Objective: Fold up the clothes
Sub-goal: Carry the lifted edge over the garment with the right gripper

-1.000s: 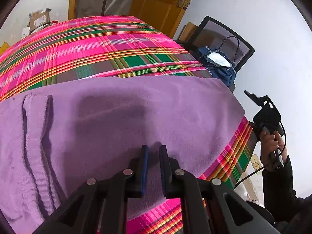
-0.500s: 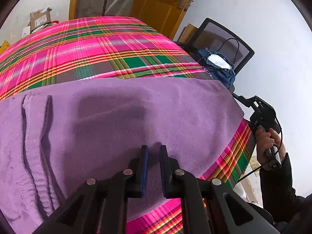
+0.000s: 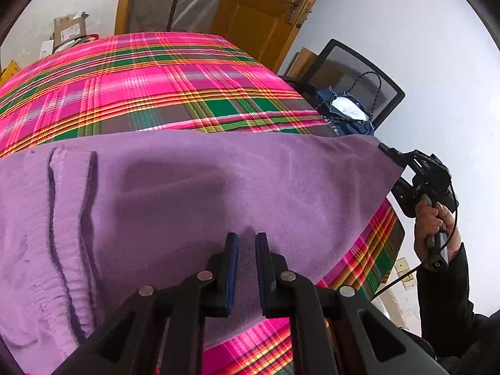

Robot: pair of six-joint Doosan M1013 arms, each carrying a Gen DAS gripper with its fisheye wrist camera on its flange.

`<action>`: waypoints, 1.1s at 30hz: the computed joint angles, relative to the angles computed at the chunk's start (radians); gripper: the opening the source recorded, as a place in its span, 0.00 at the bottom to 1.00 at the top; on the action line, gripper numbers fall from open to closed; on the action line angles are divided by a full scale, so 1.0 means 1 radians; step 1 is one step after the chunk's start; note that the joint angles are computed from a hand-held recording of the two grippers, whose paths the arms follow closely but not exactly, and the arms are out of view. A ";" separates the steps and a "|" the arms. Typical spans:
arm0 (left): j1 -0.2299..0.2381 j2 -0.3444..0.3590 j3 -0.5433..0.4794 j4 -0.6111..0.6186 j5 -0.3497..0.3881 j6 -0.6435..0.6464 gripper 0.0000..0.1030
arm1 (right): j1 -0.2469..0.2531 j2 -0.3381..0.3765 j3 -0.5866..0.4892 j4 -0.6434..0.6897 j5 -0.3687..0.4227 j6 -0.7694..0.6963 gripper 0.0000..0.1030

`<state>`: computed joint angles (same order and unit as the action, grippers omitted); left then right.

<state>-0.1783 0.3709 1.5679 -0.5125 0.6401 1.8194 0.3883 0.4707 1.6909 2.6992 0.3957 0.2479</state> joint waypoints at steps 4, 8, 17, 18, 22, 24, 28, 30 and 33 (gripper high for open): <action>0.004 -0.011 0.011 -0.029 -0.018 0.028 0.10 | 0.009 -0.014 -0.026 -0.038 -0.036 -0.051 0.08; 0.007 -0.017 0.019 -0.051 -0.030 0.046 0.10 | 0.019 -0.022 -0.055 -0.103 -0.062 -0.057 0.08; 0.006 -0.018 0.013 -0.092 -0.034 0.102 0.10 | 0.036 -0.031 -0.115 -0.304 -0.085 0.041 0.09; 0.005 -0.018 0.013 -0.102 -0.036 0.114 0.10 | 0.037 -0.030 -0.122 -0.329 -0.086 0.056 0.09; 0.004 -0.023 0.016 -0.137 -0.044 0.153 0.10 | 0.045 -0.026 -0.154 -0.444 -0.092 0.136 0.09; 0.006 -0.025 0.019 -0.141 -0.046 0.152 0.10 | 0.048 -0.023 -0.170 -0.507 -0.093 0.181 0.09; 0.015 -0.033 0.031 -0.155 -0.057 0.150 0.10 | 0.058 -0.008 -0.212 -0.670 -0.091 0.306 0.09; 0.020 -0.038 0.037 -0.164 -0.065 0.152 0.10 | 0.066 0.003 -0.241 -0.790 -0.092 0.399 0.09; 0.027 -0.047 0.047 -0.177 -0.081 0.157 0.10 | 0.079 0.021 -0.283 -0.958 -0.091 0.523 0.10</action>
